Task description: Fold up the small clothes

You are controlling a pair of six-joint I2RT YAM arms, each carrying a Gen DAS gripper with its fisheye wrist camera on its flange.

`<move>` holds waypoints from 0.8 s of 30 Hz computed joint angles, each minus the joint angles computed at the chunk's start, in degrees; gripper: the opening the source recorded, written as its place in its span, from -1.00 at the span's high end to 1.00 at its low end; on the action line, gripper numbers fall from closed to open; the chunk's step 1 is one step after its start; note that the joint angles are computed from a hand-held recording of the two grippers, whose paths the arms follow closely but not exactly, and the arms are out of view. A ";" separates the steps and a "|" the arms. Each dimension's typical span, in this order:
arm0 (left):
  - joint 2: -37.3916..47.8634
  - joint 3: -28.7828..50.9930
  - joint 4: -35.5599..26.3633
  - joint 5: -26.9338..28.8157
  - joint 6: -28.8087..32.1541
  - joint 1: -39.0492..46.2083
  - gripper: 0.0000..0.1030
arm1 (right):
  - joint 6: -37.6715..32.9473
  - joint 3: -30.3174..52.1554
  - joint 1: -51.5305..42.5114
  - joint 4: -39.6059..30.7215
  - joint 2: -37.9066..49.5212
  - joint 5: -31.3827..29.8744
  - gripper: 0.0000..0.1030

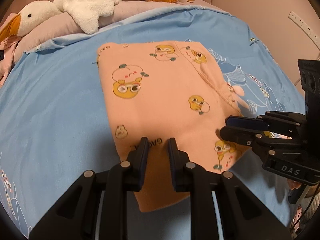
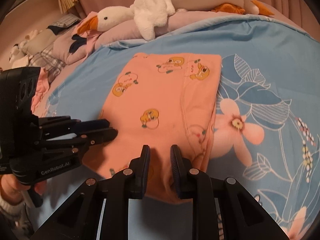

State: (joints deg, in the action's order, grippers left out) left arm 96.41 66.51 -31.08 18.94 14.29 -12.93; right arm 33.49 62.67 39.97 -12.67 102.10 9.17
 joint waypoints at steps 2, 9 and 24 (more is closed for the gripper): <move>-0.21 -0.56 0.06 -0.40 -0.05 -0.21 0.64 | 0.47 0.03 -0.27 0.23 0.56 -0.46 0.54; -0.51 -0.84 -0.28 -0.84 -0.15 -0.45 0.64 | 1.15 -0.11 -0.23 0.46 0.28 -0.70 0.54; -3.67 -3.49 -1.66 3.96 1.32 2.84 0.45 | 1.43 -4.16 -0.42 3.63 -3.00 -2.99 0.54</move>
